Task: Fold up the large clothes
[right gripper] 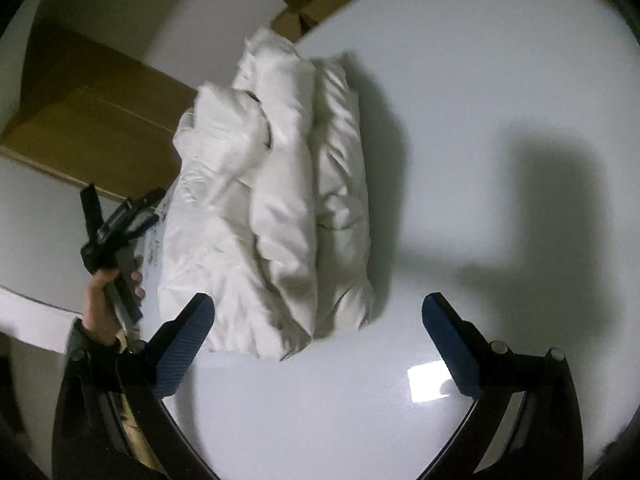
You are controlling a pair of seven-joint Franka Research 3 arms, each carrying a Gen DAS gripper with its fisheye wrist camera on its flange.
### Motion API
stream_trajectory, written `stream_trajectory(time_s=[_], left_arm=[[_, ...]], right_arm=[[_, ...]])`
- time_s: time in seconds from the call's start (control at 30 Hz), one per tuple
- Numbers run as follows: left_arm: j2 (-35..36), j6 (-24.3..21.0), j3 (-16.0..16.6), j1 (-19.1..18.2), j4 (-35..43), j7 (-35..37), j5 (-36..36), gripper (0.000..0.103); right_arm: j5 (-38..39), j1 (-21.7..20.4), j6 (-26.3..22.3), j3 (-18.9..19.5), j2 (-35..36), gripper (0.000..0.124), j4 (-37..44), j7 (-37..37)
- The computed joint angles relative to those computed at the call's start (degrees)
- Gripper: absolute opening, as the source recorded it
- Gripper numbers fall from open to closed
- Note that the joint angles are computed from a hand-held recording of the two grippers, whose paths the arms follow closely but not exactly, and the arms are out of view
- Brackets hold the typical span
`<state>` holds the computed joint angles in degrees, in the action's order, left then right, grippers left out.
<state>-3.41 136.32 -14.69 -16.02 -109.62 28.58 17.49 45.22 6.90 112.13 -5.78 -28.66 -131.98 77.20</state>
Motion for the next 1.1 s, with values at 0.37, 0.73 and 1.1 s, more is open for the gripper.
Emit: stream_trajectory(time_s=[0.37,0.73,1.1], left_arm=[[2.3,10.6,2.0,2.0,-2.6,4.4,-8.8,0.103],[13.1,19.4,-0.5,5.3,4.3,28.3,-30.4,0.103],[15.7,10.5,0.9,2.6,11.1,22.1,-19.4,0.066]], right_arm=[[5.0,2.6,1.0,0.9,3.0,0.103,-0.9,-1.9],[8.8,3.0,1.7,0.5,5.6,0.103,-0.6,-7.1],[1.7,5.0,7.6,4.8,7.1,0.08,1.9,-3.1]])
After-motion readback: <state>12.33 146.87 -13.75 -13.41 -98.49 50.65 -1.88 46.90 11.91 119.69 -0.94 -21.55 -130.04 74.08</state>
